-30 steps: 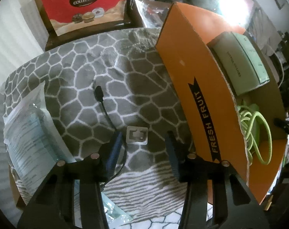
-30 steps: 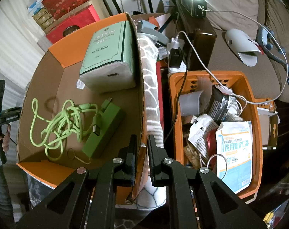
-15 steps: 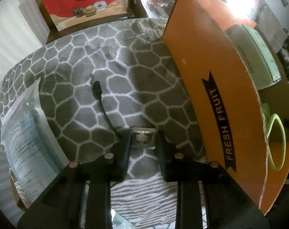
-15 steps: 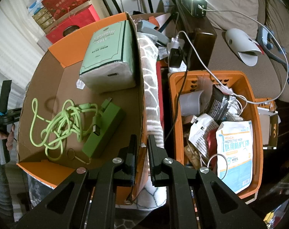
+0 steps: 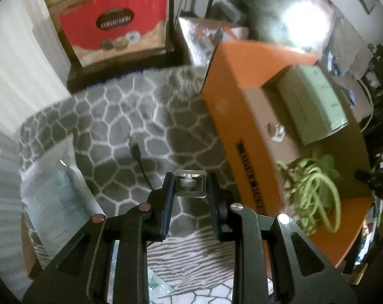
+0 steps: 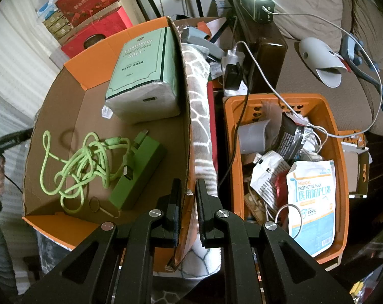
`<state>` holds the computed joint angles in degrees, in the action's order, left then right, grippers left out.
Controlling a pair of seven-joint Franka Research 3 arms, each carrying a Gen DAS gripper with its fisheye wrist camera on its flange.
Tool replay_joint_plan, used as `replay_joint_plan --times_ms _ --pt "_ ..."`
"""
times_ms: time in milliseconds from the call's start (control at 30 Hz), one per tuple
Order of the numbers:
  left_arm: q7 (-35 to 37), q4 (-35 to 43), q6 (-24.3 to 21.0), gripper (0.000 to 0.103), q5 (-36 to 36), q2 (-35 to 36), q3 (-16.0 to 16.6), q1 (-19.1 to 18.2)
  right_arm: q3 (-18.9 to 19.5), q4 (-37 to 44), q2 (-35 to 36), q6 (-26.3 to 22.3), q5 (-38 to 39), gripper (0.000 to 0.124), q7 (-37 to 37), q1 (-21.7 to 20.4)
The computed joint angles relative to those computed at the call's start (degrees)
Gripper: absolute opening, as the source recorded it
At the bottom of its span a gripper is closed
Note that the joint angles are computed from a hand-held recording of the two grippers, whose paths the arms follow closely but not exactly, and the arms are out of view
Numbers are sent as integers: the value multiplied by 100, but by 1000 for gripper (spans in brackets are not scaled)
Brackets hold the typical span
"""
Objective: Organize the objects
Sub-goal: 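Close the left gripper on the small white plug, then carry the white plug into the orange box and open the left gripper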
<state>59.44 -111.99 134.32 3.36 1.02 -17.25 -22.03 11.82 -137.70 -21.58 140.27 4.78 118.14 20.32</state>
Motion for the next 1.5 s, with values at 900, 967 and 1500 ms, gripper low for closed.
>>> replay_joint_plan --times_ms 900,967,1500 --pt "-374 3042 -1103 23 969 1993 -60 -798 -27 -16 -5 46 70 11 -76 35" --pt "-406 3203 -1158 23 982 2150 -31 -847 -33 -5 2 38 76 11 -105 34" --pt "-591 4738 -1810 23 1092 3495 240 -1261 -26 3 6 57 85 11 -213 10"
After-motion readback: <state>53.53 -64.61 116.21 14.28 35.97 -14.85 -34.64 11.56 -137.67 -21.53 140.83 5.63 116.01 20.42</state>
